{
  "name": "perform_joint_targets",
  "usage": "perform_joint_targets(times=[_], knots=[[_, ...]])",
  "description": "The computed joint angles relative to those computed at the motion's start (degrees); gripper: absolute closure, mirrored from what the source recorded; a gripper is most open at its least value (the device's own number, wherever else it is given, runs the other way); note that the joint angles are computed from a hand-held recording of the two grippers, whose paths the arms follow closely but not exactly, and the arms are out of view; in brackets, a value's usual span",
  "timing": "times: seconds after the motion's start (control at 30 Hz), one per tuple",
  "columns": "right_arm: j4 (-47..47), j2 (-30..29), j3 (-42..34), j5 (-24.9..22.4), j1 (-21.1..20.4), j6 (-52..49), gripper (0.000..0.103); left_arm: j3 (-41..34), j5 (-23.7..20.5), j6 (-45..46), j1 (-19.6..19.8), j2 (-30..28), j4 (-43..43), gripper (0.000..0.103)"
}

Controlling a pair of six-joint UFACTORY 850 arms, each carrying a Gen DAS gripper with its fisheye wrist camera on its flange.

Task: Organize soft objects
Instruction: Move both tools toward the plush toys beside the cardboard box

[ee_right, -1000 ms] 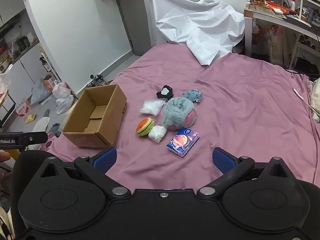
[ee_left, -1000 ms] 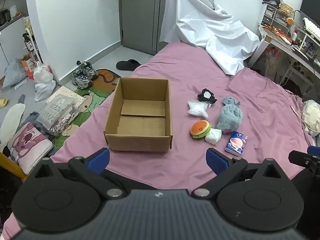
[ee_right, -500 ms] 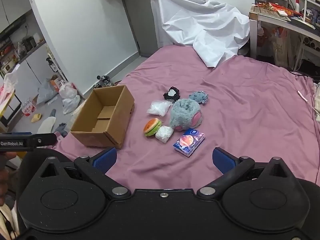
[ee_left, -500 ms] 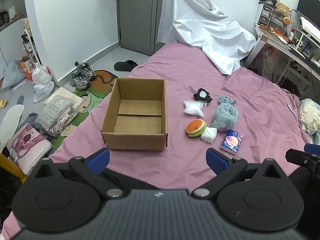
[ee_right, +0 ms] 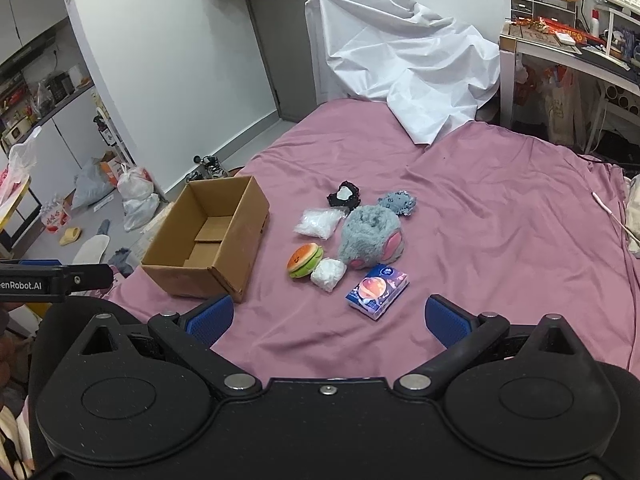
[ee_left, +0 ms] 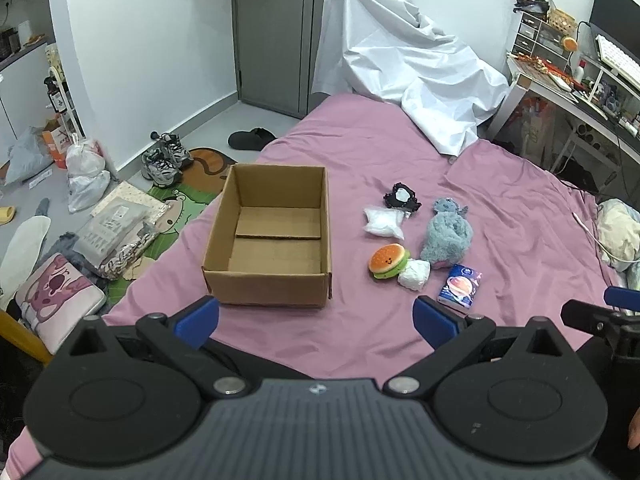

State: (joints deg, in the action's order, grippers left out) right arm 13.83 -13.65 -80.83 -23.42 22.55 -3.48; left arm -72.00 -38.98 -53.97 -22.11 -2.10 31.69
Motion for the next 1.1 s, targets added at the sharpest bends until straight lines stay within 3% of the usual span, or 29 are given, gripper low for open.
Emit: perform_joint_targets(times=[0.43,1.1], knots=[[-1.55,0.4,0.53,0.47,0.37,0.61,0.0,1.26,0.84,-2.55,-0.61,0.67,3.29,0.0],[0.09,0.52,1.03,0.89,0.35,0.18,0.0,1.85,2.94,1.7,-0.02,1.12,-1.29,0.0]])
